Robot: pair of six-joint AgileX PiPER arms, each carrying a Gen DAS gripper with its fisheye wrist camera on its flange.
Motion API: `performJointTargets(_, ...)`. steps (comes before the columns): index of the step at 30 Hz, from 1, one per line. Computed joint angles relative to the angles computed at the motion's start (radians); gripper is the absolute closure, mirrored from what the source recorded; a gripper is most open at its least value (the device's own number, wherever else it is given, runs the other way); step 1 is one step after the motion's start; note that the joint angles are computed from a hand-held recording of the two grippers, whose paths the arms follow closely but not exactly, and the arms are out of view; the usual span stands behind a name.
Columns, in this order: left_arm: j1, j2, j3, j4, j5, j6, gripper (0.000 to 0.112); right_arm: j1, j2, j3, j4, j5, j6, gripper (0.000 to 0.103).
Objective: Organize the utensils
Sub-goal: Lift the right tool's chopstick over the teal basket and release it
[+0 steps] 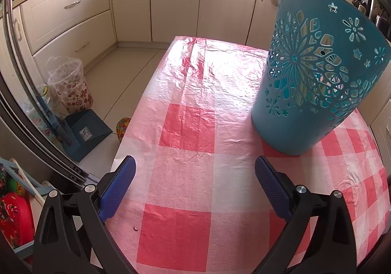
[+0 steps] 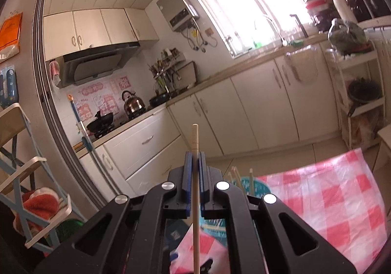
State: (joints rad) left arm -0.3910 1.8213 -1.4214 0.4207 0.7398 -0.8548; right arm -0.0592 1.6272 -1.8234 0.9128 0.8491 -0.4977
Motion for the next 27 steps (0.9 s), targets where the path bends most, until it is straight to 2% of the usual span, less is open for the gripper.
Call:
performJointTargets(2,0.003,-0.002,0.006,-0.006,-0.009,0.001,0.018,0.053,0.055,-0.076,-0.090,-0.097,0.065,0.097)
performJointTargets(5,0.008,-0.005,0.013,-0.015,-0.020,0.008,0.018,0.139,0.102,-0.098,-0.284,-0.267,0.180,0.097)
performJointTargets(8,0.009,-0.009,0.020,-0.019,-0.031,0.009,0.018,0.207,0.124,-0.047,-0.526,-0.425,0.343,0.097)
performJointTargets(10,0.012,-0.012,0.025,-0.023,-0.039,0.010,0.018,0.229,0.137,-0.007,-0.644,-0.484,0.428,0.097)
performJointTargets(13,0.016,-0.013,0.027,-0.031,-0.047,0.010,0.018,0.227,0.157,0.017,-0.677,-0.496,0.457,0.097)
performJointTargets(18,0.023,-0.018,0.035,-0.040,-0.057,0.013,0.018,0.216,0.134,0.103,-0.590,-0.494,0.341,0.097)
performJointTargets(21,0.023,-0.015,0.031,-0.039,-0.051,0.015,0.018,0.218,0.113,0.151,-0.559,-0.483,0.279,0.091)
performJointTargets(23,0.021,-0.008,0.021,-0.037,-0.042,0.017,0.018,0.210,0.074,0.212,-0.514,-0.483,0.228,0.079)
performJointTargets(24,0.020,-0.006,0.018,-0.035,-0.039,0.017,0.018,0.204,0.045,0.248,-0.489,-0.483,0.197,0.076)
performJointTargets(26,0.018,-0.003,0.013,-0.032,-0.031,0.016,0.018,0.193,-0.007,0.313,-0.455,-0.477,0.160,0.058)
performJointTargets(27,0.016,0.000,0.009,-0.029,-0.026,0.013,0.018,0.184,-0.043,0.351,-0.437,-0.471,0.143,0.054)
